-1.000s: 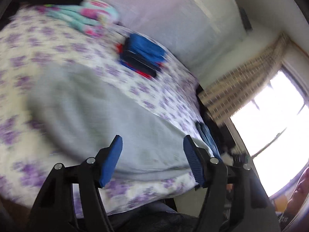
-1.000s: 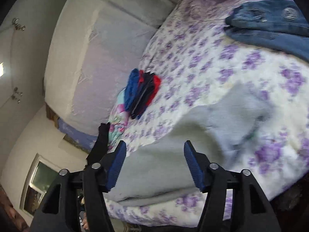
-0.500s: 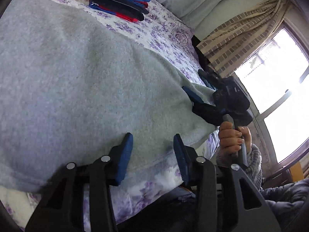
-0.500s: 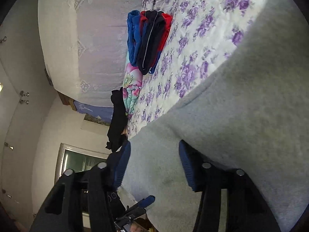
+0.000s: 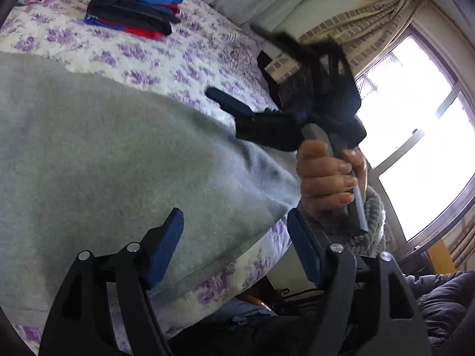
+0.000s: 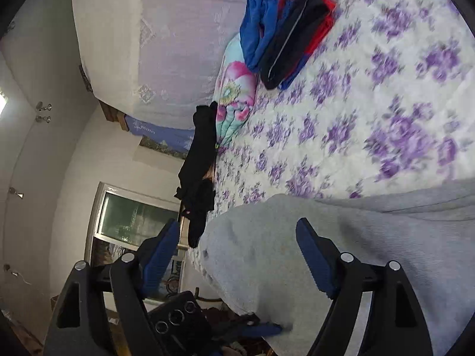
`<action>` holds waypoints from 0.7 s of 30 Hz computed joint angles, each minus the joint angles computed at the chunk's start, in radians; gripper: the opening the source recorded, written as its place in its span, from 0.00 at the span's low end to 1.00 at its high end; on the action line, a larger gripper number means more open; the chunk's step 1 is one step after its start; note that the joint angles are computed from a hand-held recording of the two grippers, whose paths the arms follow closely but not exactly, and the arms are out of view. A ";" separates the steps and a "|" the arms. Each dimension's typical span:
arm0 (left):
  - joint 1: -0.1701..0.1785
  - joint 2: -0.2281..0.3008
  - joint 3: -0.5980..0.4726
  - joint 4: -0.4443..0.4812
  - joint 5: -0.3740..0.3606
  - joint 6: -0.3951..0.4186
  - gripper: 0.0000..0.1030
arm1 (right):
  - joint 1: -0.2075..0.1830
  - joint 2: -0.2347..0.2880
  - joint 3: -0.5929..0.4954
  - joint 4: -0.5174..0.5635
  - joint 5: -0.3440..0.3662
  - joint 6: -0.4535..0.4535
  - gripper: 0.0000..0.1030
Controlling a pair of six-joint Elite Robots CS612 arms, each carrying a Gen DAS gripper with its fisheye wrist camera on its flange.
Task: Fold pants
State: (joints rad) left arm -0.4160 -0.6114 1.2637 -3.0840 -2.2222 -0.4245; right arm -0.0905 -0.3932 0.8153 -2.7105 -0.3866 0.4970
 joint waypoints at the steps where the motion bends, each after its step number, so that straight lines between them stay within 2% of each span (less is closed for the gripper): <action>1: -0.007 0.004 -0.001 0.056 0.025 0.015 0.66 | 0.005 0.009 -0.011 0.032 -0.001 -0.004 0.81; 2: -0.012 0.003 0.004 0.069 0.054 0.043 0.63 | 0.009 0.023 -0.023 0.059 -0.035 0.015 0.81; 3: -0.015 -0.002 0.021 0.041 0.076 0.076 0.60 | 0.009 0.023 -0.014 0.056 -0.063 0.029 0.76; 5: -0.014 -0.018 0.053 0.022 0.084 0.109 0.60 | -0.002 0.045 -0.017 -0.006 -0.078 0.137 0.41; 7: -0.003 -0.030 0.080 -0.005 0.081 0.081 0.59 | -0.017 0.048 0.000 -0.142 -0.103 0.262 0.38; 9: 0.013 -0.048 0.103 -0.049 0.092 0.019 0.59 | -0.027 0.007 0.067 -0.215 -0.163 0.257 0.47; 11: 0.022 -0.069 0.132 -0.133 0.161 -0.004 0.60 | -0.039 -0.013 0.105 -0.308 -0.142 0.265 0.70; 12: 0.024 -0.082 0.149 -0.180 0.222 -0.011 0.64 | -0.043 -0.023 0.124 -0.357 -0.139 0.278 0.73; 13: 0.027 -0.092 0.159 -0.226 0.293 -0.023 0.74 | -0.046 -0.040 0.154 -0.398 -0.149 0.269 0.76; 14: 0.032 -0.095 0.161 -0.254 0.354 -0.039 0.79 | -0.050 -0.062 0.191 -0.427 -0.166 0.243 0.78; 15: 0.037 -0.095 0.157 -0.253 0.408 -0.046 0.83 | -0.053 -0.084 0.230 -0.449 -0.188 0.213 0.80; 17: 0.043 -0.091 0.146 -0.196 0.524 -0.039 0.83 | -0.059 -0.118 0.297 -0.481 -0.233 0.168 0.83; 18: 0.051 -0.082 0.137 -0.177 0.540 -0.045 0.77 | -0.064 -0.130 0.325 -0.491 -0.248 0.159 0.83; 19: 0.066 -0.063 0.123 -0.165 0.515 -0.045 0.63 | -0.071 -0.142 0.358 -0.482 -0.273 0.143 0.83; 20: 0.075 -0.049 0.117 -0.160 0.520 -0.022 0.51 | -0.074 -0.148 0.376 -0.470 -0.311 0.140 0.81; 21: 0.076 -0.040 0.116 -0.154 0.564 0.015 0.19 | -0.081 -0.141 0.382 -0.482 -0.325 0.164 0.75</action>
